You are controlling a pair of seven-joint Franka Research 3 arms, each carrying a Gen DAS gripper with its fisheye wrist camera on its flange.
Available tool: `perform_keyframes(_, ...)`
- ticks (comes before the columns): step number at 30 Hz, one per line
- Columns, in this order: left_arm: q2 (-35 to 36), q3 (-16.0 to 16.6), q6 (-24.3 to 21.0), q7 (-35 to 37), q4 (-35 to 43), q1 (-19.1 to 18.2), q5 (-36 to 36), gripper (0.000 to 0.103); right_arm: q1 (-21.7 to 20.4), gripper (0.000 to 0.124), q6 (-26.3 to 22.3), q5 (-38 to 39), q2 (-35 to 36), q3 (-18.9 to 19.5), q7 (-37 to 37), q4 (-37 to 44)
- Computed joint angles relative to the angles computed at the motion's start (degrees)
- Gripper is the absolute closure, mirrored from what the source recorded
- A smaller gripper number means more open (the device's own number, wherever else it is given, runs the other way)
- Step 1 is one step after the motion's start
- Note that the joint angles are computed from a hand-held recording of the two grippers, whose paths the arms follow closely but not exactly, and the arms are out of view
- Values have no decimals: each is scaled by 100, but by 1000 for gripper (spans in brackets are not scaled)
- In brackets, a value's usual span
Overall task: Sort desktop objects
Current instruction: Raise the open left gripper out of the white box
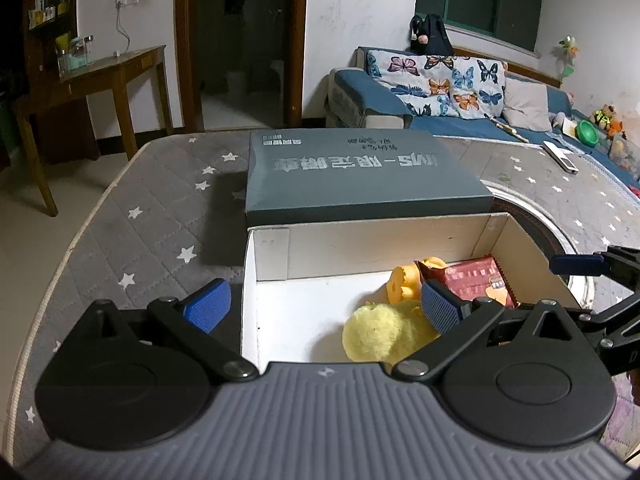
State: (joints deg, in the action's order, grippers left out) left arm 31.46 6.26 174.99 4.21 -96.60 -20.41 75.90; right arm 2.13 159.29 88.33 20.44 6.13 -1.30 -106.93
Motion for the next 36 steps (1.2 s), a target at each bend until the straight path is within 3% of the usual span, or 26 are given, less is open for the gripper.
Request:
perform_keyframes(7,-302,-42,-184,-557,-391,-111,576,2,-15,21,-41,68,-178,-22,95,-252)
perform_keyframes(14,-679,-387,-660,-1440,-824,-53,1487,2,99,21,-54,361,-590,-133,-106,-810)
perform_keyframes(20,-1025,-805,-1082,-1783,-1245,131,1844,2,251,21,-72,771,-1025,-289,-461,-1268)
perform_keyframes(27,-1230,-1224,-1364,-1859,-1552,342,1927,2,414,21,-54,900,-1408,-442,-608,-1701)
perform_keyframes(36,-1223,-1357,-1574,-1590,-1680,327,1684,2,518,21,55,701,-1501,-489,-447,-1934)
